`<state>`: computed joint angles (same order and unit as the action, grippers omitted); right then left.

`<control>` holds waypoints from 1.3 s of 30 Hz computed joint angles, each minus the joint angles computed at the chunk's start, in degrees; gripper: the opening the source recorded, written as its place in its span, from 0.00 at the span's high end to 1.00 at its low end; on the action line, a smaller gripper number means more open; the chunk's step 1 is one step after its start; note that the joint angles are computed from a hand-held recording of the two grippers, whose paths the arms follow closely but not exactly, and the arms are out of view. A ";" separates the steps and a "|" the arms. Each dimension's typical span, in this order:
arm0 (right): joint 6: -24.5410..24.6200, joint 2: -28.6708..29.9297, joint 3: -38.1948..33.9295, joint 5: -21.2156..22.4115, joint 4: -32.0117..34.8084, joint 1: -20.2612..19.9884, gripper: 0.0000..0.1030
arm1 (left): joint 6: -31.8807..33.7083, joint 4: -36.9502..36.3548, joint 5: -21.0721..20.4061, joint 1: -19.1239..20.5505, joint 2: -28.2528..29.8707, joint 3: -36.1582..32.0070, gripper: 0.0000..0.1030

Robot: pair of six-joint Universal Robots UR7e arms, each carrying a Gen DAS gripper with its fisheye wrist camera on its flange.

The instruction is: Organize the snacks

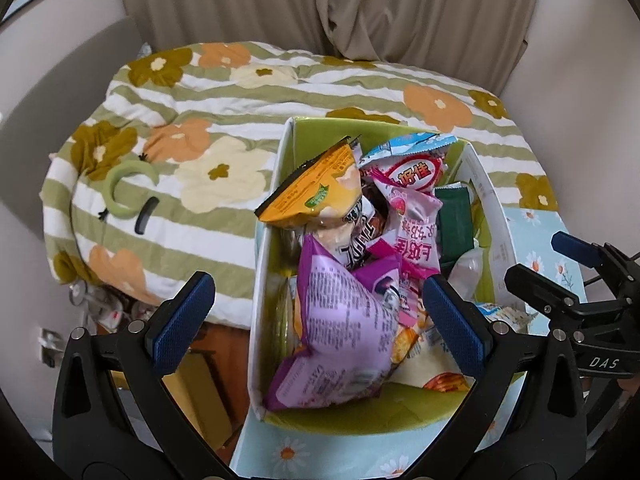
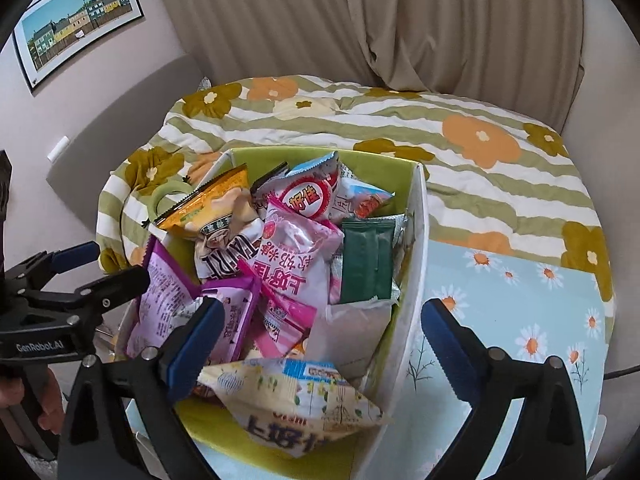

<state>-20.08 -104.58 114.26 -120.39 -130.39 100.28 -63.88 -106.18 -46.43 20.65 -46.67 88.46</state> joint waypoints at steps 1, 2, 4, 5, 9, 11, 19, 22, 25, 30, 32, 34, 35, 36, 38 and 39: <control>-0.18 -0.45 0.04 0.07 0.01 0.20 0.05 | -0.62 0.50 0.11 -0.46 -0.08 -0.10 0.00; -0.28 -1.11 -0.02 0.22 0.05 0.59 0.05 | -1.19 0.91 0.31 -0.99 -0.29 -0.07 0.00; -0.32 -2.20 0.02 0.45 0.09 1.34 0.05 | -2.25 1.96 0.82 -2.10 -0.48 -0.38 0.00; -0.47 -3.13 -0.04 0.26 0.15 2.02 0.05 | -2.82 2.61 1.33 -2.84 -0.50 -0.63 0.00; 0.36 -6.33 -0.36 -1.98 0.88 4.78 0.05 | -4.53 5.04 3.39 -5.97 -0.27 -2.03 0.00; 1.26 -8.18 -0.68 -3.33 1.47 5.97 0.05 | -5.53 6.15 4.57 -7.91 -0.29 -2.45 0.00; 6.34 -15.19 -0.89 -15.36 4.72 13.77 0.05 | -9.84 9.15 8.51 -15.44 0.35 -3.47 0.00; 7.44 -17.07 -0.30 -20.64 5.77 16.40 0.05 | -10.77 10.24 9.41 -17.56 0.85 -3.95 0.00; 8.05 -19.41 0.28 -23.17 6.96 17.85 0.05 | -11.08 10.18 9.36 -19.25 1.53 -4.49 0.00; 10.11 -22.04 0.47 -24.66 8.32 19.53 0.05 | -11.58 9.90 9.14 -20.82 2.66 -5.22 0.00; 10.71 -22.65 0.44 -25.45 8.89 20.40 0.05 | -11.64 9.68 8.76 -21.23 3.06 -5.46 0.00; 10.23 -22.99 0.67 -26.23 8.43 20.86 0.05 | -11.72 9.96 8.61 -21.57 3.52 -5.92 0.00; 10.14 -23.11 0.59 -26.30 8.44 20.92 0.05 | -11.96 10.27 8.55 -21.76 3.78 -6.22 0.00; 10.26 -23.38 0.49 -26.25 8.73 21.08 0.05 | -12.02 10.37 8.52 -21.87 3.93 -6.41 0.00; 10.19 -23.51 0.36 -26.33 8.72 21.33 0.05 | -12.11 10.36 8.58 -21.83 4.03 -6.51 0.00; 10.04 -23.63 0.33 -26.36 8.77 21.41 0.05 | -12.23 10.46 8.57 -21.92 4.17 -6.68 0.00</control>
